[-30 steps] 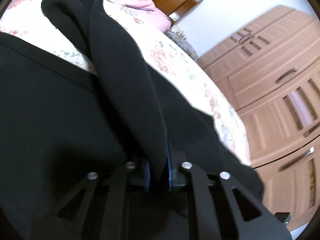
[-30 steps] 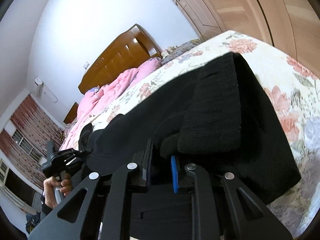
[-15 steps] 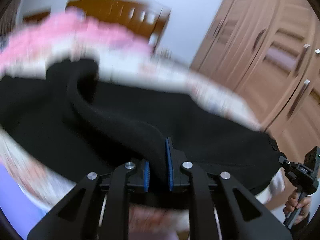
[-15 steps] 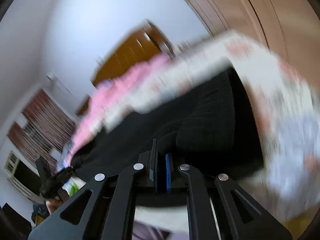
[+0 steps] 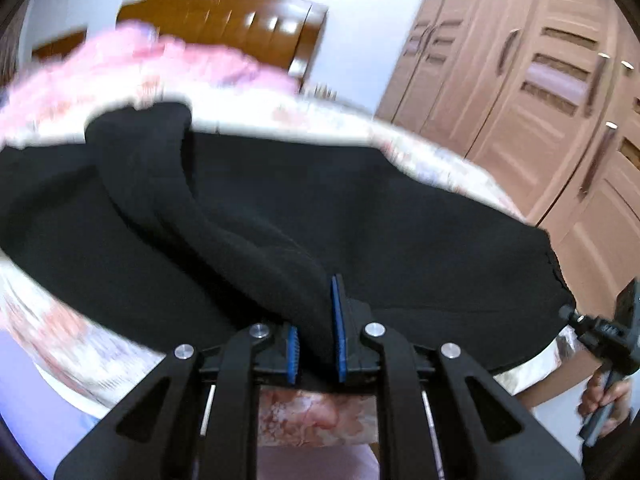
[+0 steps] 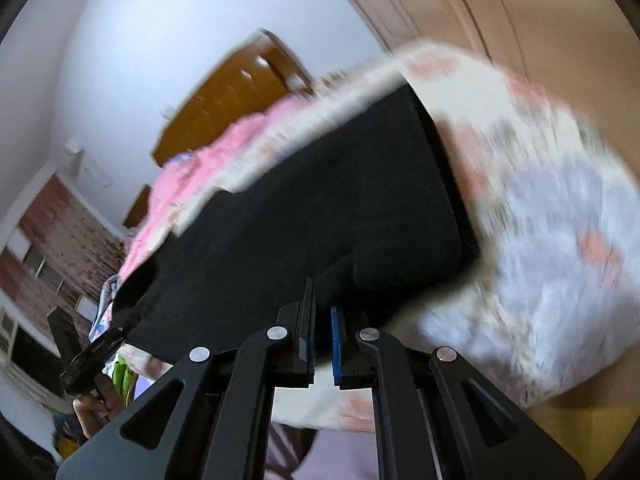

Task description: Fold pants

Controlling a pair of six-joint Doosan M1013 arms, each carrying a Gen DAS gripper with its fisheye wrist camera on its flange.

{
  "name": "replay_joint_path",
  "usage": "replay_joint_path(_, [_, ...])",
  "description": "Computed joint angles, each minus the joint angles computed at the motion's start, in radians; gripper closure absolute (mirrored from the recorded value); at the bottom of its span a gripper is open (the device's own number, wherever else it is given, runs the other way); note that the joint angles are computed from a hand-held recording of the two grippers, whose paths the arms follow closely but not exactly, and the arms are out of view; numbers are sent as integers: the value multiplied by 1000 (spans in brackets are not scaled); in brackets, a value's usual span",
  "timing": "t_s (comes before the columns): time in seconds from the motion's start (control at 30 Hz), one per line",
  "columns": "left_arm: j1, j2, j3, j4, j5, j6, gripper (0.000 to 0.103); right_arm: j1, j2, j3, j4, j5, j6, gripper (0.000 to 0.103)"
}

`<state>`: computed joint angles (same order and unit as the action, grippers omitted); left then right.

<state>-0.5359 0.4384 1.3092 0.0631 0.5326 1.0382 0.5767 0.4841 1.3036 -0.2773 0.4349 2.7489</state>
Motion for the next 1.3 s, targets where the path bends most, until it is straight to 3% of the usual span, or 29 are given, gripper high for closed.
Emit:
replay_joint_path(0.07, [2, -3, 25, -7, -27, -8, 89, -2, -4, 22, -17, -42, 40, 97])
replay_joint_path(0.27, [-4, -3, 16, 45, -17, -7, 88, 24, -14, -9, -179, 27, 111, 97])
replay_joint_path(0.33, [-3, 5, 15, 43, -7, -2, 86, 23, 3, -28, -130, 79, 75, 97])
replay_joint_path(0.4, [-3, 6, 18, 50, -19, 3, 84, 15, 3, 0, -98, 41, 100, 98])
replay_joint_path(0.43, [-4, 9, 10, 51, -10, 11, 80, 15, 0, 8, -104, 31, 115, 98])
replay_joint_path(0.5, [-6, 9, 1, 84, 15, 2, 55, 19, -3, 0, -98, 53, 92, 98])
replay_joint_path(0.53, [-7, 5, 2, 112, 16, -19, 29, 20, -4, -3, -101, 59, 89, 98])
replay_joint_path(0.57, [-12, -5, 12, 190, 12, -93, 16, 20, -7, -1, -102, 56, 93, 96])
replay_joint_path(0.63, [-27, -26, 37, 364, -6, -249, 13, 18, -15, 9, -88, 36, 95, 86])
replay_joint_path(0.67, [-38, -35, 44, 456, -3, -319, 9, 19, -17, 6, -74, 49, 85, 86])
replay_joint_path(0.77, [-64, -49, 48, 624, -4, -406, 4, 49, -28, -13, -214, 171, 191, 84])
replay_joint_path(0.83, [-73, -43, 26, 593, -24, -329, 2, 89, -26, -39, -429, 287, 304, 82])
replay_joint_path(0.9, [-78, -9, -35, 440, -26, -137, 2, 98, -15, -72, -495, 283, 268, 75])
replay_joint_path(0.93, [-83, 19, -82, 373, 11, -48, 2, 95, -4, -96, -481, 283, 219, 56])
replay_joint_path(0.97, [-88, 43, -118, 334, 41, 7, 2, 91, 17, -137, -447, 292, 135, 25])
replay_joint_path(1.0, [-91, 74, -159, 275, 67, 84, 2, 86, 50, -194, -403, 316, 23, 16])
replay_joint_path(1.07, [-96, 124, -229, 189, 134, 183, 2, 78, 102, -278, -332, 377, -118, 16])
replay_joint_path(1.17, [-103, 180, -290, 125, 222, 275, 1, 77, 174, -377, -260, 531, -289, 21])
replay_joint_path(1.23, [-90, 171, -261, 64, 169, 285, 1, 97, 173, -347, -350, 550, -349, 22])
replay_joint_path(1.3, [-85, 173, -264, 32, 171, 332, 1, 97, 158, -325, -338, 552, -360, 23])
